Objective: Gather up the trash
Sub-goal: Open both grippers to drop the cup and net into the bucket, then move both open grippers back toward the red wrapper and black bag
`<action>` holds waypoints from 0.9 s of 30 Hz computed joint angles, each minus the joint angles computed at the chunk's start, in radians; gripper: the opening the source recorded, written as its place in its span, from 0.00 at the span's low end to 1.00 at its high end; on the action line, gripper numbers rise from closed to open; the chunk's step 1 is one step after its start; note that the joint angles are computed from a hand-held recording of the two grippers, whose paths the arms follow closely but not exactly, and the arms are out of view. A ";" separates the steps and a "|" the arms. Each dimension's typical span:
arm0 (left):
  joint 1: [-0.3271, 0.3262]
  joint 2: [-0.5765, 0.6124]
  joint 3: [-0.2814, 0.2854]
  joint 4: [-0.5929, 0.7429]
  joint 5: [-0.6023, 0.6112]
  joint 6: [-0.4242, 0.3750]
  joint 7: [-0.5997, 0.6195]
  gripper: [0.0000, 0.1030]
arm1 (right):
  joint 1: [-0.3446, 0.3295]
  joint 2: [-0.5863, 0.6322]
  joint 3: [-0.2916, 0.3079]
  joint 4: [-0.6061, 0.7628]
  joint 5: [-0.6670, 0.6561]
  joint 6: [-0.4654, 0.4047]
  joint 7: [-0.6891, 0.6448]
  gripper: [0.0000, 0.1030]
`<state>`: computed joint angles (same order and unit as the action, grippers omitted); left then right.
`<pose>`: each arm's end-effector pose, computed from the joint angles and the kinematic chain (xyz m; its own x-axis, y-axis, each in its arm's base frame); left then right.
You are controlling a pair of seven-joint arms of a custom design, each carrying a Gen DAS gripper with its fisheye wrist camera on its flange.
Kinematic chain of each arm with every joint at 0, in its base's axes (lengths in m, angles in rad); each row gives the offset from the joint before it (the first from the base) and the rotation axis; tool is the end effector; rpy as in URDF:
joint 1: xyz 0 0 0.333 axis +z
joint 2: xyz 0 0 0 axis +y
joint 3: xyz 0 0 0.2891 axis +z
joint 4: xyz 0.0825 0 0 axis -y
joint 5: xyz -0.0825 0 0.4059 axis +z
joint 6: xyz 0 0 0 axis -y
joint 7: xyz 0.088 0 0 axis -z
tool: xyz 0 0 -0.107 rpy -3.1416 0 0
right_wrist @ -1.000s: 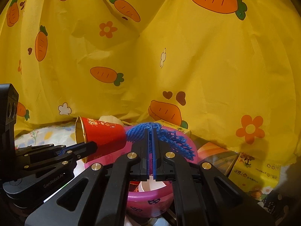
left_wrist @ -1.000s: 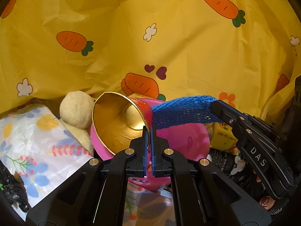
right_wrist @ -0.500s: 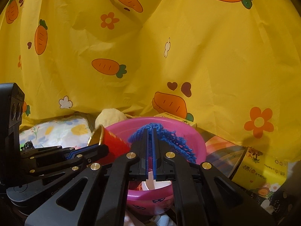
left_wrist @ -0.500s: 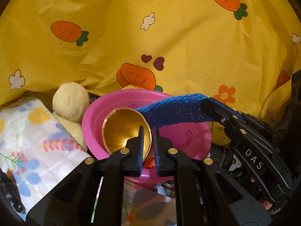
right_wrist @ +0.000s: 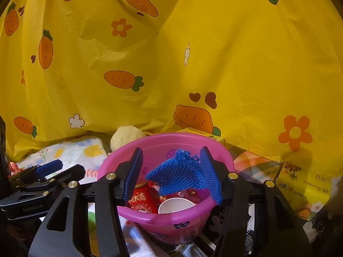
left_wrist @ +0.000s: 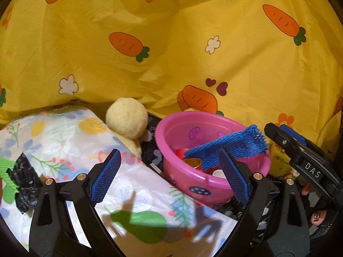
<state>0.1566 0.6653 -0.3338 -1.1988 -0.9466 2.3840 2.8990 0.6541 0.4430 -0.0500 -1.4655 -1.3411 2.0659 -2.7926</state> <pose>0.7806 -0.0704 0.4465 -0.7737 -0.6239 0.1105 -0.3631 0.2936 -0.8843 0.6231 0.3754 0.4499 -0.5522 -0.8237 -0.1289 -0.2068 0.2851 -0.9359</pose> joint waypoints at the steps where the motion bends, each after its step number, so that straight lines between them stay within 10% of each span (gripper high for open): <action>1: 0.010 -0.019 -0.006 -0.031 -0.021 0.033 0.028 0.92 | 0.007 0.004 0.000 0.005 -0.002 -0.017 -0.003 0.66; 6: 0.056 -0.079 -0.011 -0.111 -0.112 0.076 0.106 0.94 | 0.033 0.015 0.004 0.019 -0.008 -0.059 0.002 0.79; 27: 0.104 -0.129 0.063 -0.180 -0.198 0.259 0.139 0.94 | 0.131 0.282 -0.076 0.390 0.108 0.049 -0.194 0.80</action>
<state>0.2606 0.5364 -0.2706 -1.3783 -1.1446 2.6427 3.0376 0.7852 0.7250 -0.1262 -1.0755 -1.2334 2.1151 -2.9865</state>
